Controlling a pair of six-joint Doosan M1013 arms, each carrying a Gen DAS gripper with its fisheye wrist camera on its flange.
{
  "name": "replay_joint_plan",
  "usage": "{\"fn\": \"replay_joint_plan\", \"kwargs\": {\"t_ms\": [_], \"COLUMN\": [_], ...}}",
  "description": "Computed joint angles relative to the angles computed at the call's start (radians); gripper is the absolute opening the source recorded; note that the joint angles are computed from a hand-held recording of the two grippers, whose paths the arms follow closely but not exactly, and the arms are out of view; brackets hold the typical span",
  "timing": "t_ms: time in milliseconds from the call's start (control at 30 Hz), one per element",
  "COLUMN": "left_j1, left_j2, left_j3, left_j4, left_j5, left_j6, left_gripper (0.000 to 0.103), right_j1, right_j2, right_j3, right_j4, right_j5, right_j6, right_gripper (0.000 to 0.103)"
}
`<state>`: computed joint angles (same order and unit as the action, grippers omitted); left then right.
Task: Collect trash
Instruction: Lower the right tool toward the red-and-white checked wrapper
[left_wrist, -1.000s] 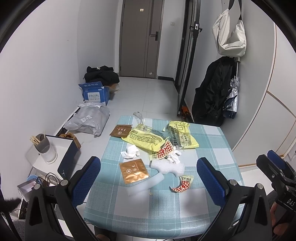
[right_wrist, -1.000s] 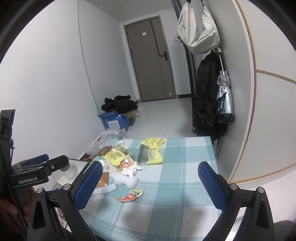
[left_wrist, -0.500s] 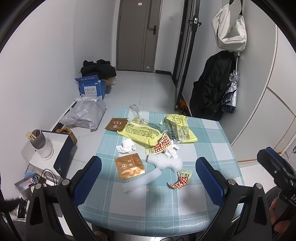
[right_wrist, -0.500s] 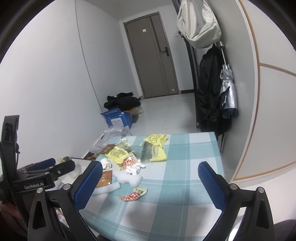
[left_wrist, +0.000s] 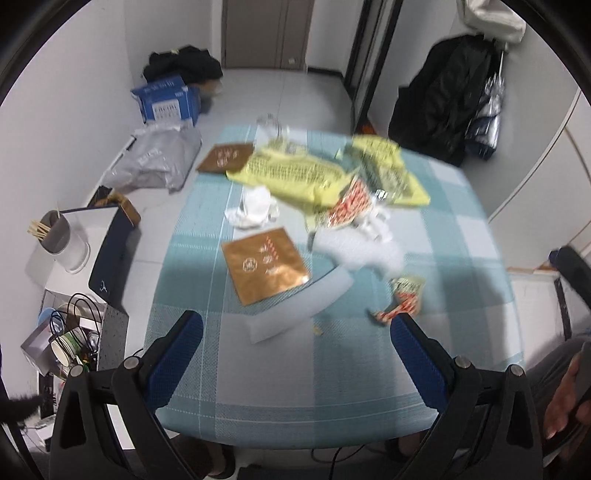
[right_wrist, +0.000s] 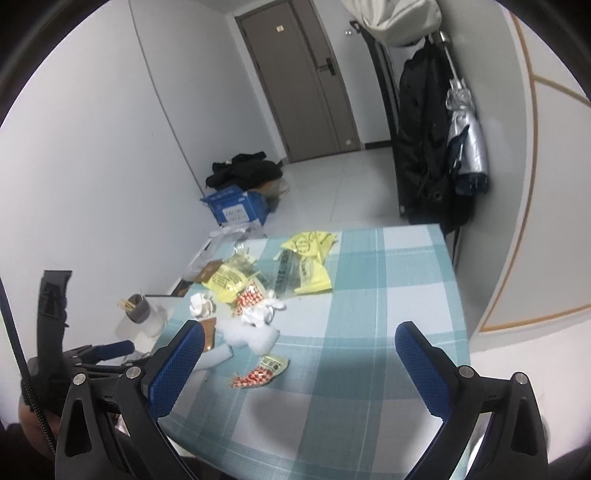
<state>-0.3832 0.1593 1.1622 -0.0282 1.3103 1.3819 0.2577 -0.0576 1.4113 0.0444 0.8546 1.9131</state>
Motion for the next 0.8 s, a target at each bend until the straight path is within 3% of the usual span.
{"fn": "replay_joint_plan", "kwargs": {"t_ms": [200,267,533,600,667,800], "left_j1": [0.018,0.022,0.009,-0.008,-0.019,-0.025], "left_j2": [0.027,0.037,0.046,0.05,0.056,0.051], "left_j3": [-0.016,-0.025,-0.029,-0.03,-0.032,-0.031], "left_j4": [-0.005,-0.016,-0.052,-0.023,0.018,0.049], "left_j5": [0.04,0.057,0.051,0.071,0.096,0.1], "left_j6": [0.02,0.041,0.149,0.183,0.178,0.171], "left_gripper": [0.079,0.067,0.063,0.057,0.044,0.033], "right_j1": [-0.014,-0.019,-0.022,-0.023,-0.023,-0.026], "right_j2": [0.019,0.027,0.049,0.05,0.051,0.046], "right_j3": [-0.008,-0.014,-0.035,-0.035,-0.034,-0.029], "right_j4": [0.021,0.033,0.079,0.086,0.082,0.089], "right_j5": [0.025,0.034,0.058,0.054,0.058,0.064], "right_j6": [-0.019,-0.026,-0.11,-0.12,-0.121,-0.126], "right_gripper": [0.103,0.103,0.103,0.103,0.103,0.103]}}
